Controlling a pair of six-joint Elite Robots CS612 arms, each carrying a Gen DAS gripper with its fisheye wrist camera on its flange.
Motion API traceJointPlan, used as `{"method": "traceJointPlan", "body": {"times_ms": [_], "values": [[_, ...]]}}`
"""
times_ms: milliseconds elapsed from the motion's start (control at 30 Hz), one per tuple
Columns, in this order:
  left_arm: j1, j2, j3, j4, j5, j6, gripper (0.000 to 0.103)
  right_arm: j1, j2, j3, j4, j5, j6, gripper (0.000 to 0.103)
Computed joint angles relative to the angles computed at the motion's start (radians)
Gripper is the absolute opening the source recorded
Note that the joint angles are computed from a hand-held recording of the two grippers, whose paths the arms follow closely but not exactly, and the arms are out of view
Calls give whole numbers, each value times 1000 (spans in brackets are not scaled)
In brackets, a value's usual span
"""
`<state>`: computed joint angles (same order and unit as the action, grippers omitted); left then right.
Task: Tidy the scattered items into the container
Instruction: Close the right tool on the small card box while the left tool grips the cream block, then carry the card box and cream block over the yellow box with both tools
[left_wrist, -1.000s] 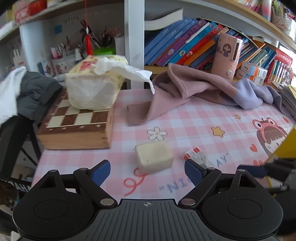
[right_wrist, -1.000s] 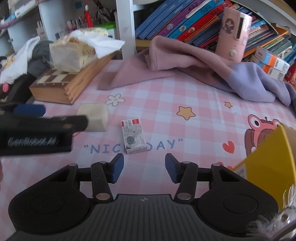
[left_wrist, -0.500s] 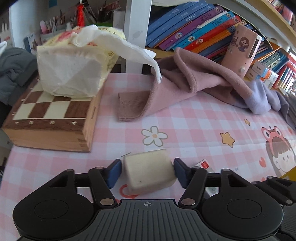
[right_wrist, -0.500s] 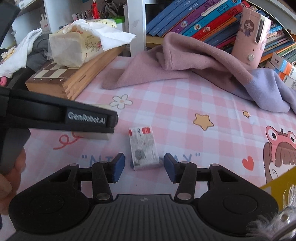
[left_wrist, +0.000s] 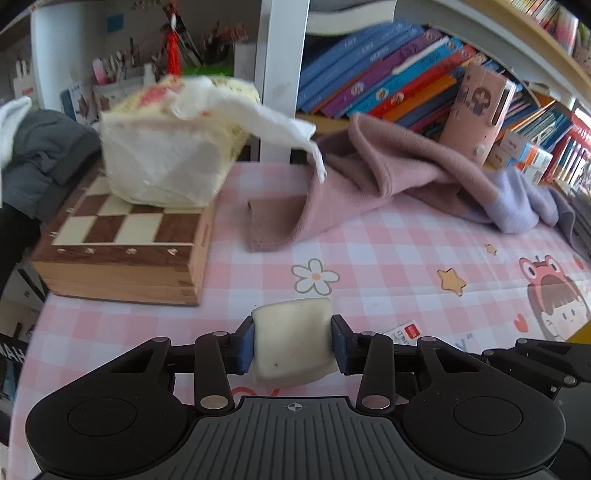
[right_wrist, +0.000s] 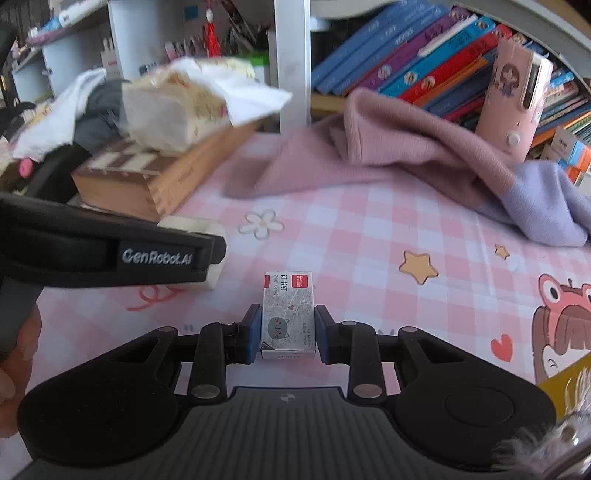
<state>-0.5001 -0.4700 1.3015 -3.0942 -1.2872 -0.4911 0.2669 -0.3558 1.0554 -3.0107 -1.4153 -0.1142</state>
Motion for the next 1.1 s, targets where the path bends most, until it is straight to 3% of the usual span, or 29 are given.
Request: {"method": "traceJointPlan", "body": {"times_ms": [433,600,1100], "values": [[-47,-107,186,-175,69,-27,38,-3,-113,195,-176,28,19,28],[-74,-151,274,-229,101,-33,38,-14,-166,296,-241,69,8,28],[-152,-268,527,-401,99,-106,38,-32,-313,589,-415,132,-17,28]]}}
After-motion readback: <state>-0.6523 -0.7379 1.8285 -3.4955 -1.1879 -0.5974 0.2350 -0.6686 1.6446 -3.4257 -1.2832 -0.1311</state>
